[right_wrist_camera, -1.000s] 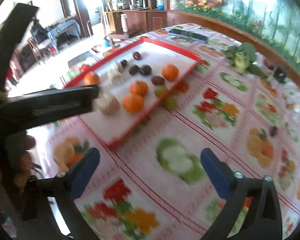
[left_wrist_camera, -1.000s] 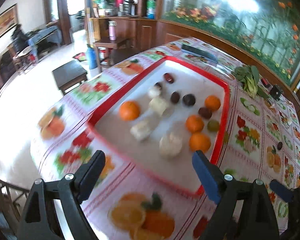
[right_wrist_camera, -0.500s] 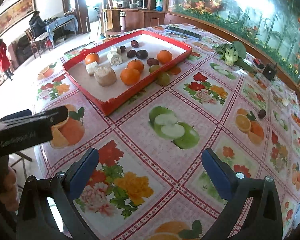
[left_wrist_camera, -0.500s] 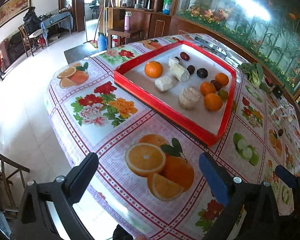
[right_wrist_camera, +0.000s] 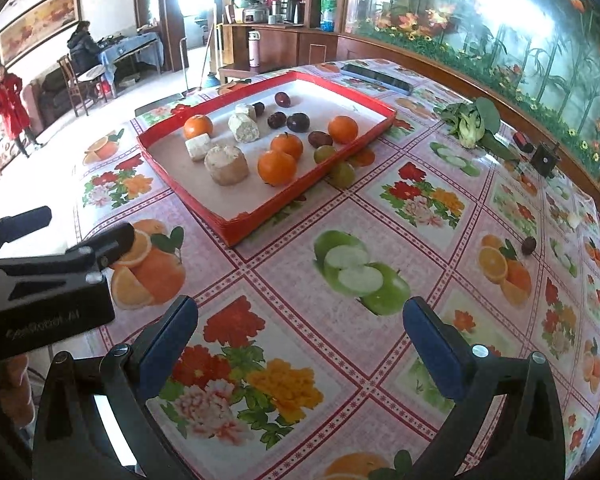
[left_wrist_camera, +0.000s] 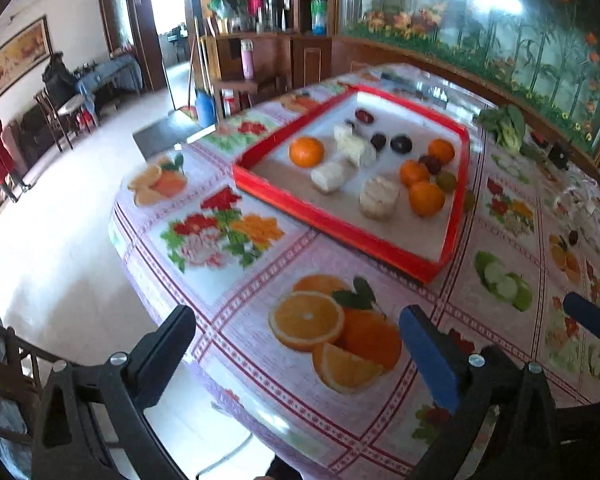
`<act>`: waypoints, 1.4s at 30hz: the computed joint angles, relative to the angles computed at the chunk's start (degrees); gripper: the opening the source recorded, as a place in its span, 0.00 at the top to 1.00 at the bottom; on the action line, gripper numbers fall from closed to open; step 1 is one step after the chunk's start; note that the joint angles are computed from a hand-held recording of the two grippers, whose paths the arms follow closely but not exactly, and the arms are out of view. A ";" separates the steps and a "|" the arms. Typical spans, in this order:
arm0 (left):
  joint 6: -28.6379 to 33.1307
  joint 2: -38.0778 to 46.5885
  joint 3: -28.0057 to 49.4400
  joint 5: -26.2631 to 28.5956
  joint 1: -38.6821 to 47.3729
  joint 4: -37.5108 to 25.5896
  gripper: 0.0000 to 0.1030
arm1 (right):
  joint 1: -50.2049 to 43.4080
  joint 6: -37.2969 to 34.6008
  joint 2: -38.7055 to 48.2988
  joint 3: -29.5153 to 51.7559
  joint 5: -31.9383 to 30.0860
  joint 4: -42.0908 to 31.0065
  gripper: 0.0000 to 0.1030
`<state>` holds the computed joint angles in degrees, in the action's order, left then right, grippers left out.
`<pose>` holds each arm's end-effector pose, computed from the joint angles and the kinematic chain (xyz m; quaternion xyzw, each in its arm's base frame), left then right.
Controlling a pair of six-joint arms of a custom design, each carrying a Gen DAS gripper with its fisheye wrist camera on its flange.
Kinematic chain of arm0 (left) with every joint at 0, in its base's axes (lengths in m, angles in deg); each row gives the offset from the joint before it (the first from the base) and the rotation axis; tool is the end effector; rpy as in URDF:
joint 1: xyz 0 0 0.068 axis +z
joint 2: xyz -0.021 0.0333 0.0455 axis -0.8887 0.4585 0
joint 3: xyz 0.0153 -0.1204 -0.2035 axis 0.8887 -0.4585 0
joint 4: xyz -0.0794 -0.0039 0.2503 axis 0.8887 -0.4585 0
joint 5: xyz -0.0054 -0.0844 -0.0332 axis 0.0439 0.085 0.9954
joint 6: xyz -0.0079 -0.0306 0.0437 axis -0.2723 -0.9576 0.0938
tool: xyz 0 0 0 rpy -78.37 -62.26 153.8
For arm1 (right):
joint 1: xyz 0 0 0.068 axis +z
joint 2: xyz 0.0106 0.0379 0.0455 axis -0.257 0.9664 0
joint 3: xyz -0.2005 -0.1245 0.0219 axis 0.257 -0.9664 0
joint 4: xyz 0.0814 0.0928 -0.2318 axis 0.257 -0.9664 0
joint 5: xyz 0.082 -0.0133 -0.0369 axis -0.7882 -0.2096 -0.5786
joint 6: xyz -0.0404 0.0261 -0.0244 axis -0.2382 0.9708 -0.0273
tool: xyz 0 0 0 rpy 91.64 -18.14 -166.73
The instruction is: Organize fruits
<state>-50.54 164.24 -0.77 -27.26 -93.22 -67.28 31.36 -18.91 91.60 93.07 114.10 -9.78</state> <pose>0.1960 -0.1042 0.0135 0.0307 0.9518 -0.0030 0.3052 0.1529 0.1371 0.0151 -0.0438 0.9478 -0.0188 0.3153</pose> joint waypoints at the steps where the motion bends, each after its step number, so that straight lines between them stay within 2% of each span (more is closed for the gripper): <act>1: -0.24 0.23 -0.06 -0.70 -0.44 0.07 0.00 | 0.18 0.01 0.17 0.34 0.18 -0.44 0.00; 5: -0.70 0.08 -1.53 -3.03 -1.91 2.02 0.00 | 0.92 0.15 1.20 1.45 0.94 -1.44 0.00; 9: -0.21 -0.37 -2.39 0.94 0.44 3.21 0.00 | 0.64 0.15 1.88 1.89 0.56 -1.47 0.00; 23: 0.77 0.24 -2.66 1.06 1.13 4.38 0.00 | -0.21 0.41 4.58 4.05 1.20 -3.49 0.00; 42: 2.94 1.37 -1.31 6.57 4.90 3.13 0.00 | -3.19 0.39 4.92 4.71 1.78 -4.23 0.00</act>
<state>-47.60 165.61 -2.08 -20.70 -88.32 -64.15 28.16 -18.52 96.52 97.78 115.88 -14.01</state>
